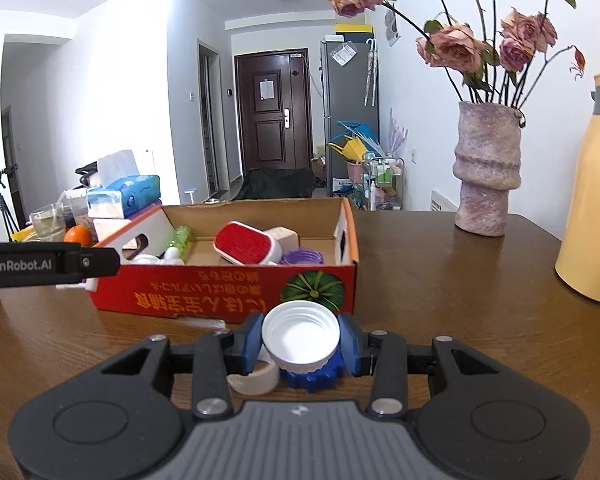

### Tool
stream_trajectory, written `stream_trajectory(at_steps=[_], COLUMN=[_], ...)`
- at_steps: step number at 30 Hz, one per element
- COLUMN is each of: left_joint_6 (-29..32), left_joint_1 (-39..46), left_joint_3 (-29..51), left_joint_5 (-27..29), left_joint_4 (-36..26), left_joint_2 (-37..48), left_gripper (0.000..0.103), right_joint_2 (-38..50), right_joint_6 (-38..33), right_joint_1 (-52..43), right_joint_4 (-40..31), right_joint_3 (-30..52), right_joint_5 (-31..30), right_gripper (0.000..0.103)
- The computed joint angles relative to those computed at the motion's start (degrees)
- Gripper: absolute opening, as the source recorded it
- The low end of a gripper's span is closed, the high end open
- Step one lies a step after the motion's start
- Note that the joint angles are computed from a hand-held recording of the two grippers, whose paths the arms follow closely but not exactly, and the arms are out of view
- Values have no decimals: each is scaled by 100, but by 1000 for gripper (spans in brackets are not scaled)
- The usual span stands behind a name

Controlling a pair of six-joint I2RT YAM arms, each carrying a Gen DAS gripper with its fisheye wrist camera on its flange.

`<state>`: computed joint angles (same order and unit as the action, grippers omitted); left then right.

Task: Organize rigid objects
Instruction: 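Carry the spray bottle with the left tool while the right tool carries the white lid to the box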

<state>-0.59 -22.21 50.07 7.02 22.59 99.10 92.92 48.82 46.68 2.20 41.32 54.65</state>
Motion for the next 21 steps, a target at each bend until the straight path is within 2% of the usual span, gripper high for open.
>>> stream_trajectory(at_steps=[10,21], left_joint_6=[-94,-252], left_joint_1=[191,303], left_joint_3=[534,1362], left_joint_5=[120,176], left_joint_4=[-183,-459], left_joint_2=[195,709], left_gripper=[99,99], right_joint_2=[183,533], right_joint_6=[-475,-1070], right_joint_1=[-163,-509], right_joint_4=[104,638], right_joint_3=[525,987], right_joint_5=[-28,-164], right_gripper=[39,39])
